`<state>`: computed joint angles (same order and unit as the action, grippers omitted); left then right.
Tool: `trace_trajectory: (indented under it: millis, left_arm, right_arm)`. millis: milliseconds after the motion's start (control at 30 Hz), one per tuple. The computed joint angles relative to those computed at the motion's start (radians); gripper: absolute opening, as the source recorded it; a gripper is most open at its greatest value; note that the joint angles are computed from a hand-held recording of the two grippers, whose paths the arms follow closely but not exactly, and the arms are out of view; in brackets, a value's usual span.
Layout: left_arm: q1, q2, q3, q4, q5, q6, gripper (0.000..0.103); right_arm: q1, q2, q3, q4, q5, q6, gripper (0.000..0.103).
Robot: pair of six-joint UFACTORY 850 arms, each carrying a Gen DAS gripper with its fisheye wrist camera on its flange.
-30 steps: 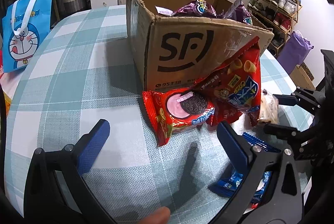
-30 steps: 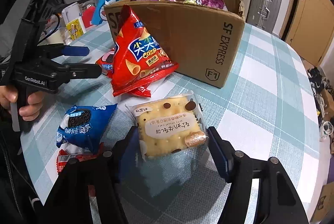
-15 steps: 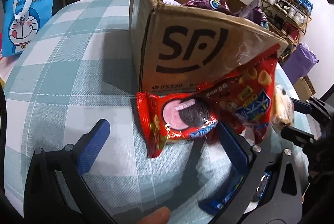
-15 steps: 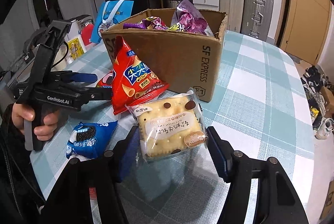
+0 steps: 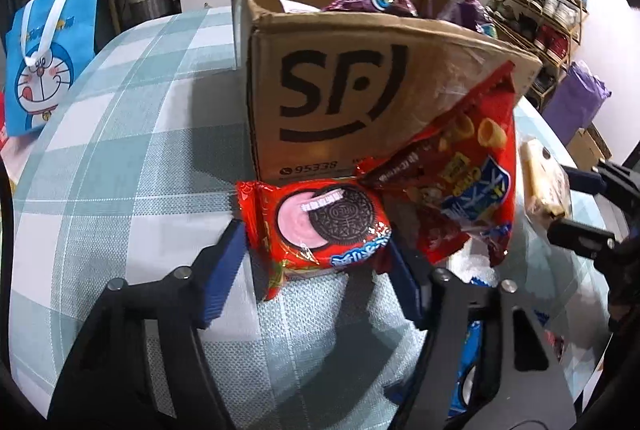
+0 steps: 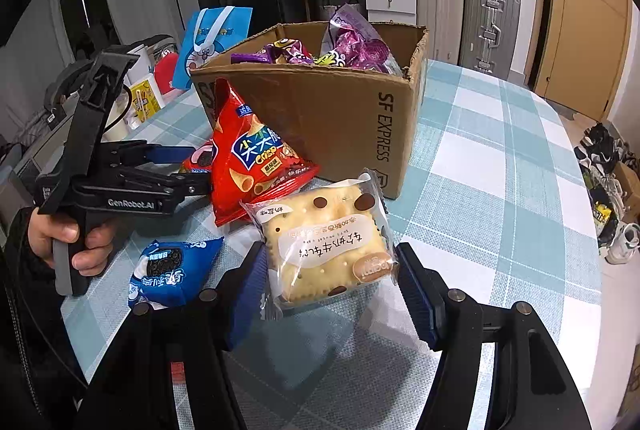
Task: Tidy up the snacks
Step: 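Grasp the cream cracker pack with the right tool while the left tool grasps the red Oreo pack, then lift both held packs and carry them over the cardboard box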
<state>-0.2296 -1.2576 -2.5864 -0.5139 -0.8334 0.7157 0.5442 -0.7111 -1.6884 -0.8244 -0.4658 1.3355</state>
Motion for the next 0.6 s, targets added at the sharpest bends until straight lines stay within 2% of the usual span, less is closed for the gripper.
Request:
trace_trajectory:
  millis: [33, 67, 167, 333, 600]
  left_arm:
    - [0.001, 0.005, 0.009, -0.011, 0.000, 0.011, 0.057]
    - [0.001, 0.019, 0.033, -0.018, 0.010, 0.023, 0.048]
    - [0.005, 0.044, 0.076, -0.034, 0.026, 0.043, 0.044]
    - [0.020, 0.127, 0.217, -0.092, 0.091, 0.116, 0.043]
    - [0.039, 0.155, 0.244, -0.141, 0.103, 0.154, 0.043]
  right_arm:
    - [0.001, 0.000, 0.000, -0.004, 0.001, 0.003, 0.065]
    - [0.000, 0.001, 0.001, -0.008, 0.002, 0.006, 0.065]
    - [0.002, 0.002, 0.004, -0.022, 0.002, 0.022, 0.065]
    - [0.006, 0.004, 0.004, -0.055, -0.001, 0.054, 0.065]
    - [0.010, 0.016, 0.014, -0.128, -0.004, 0.127, 0.065]
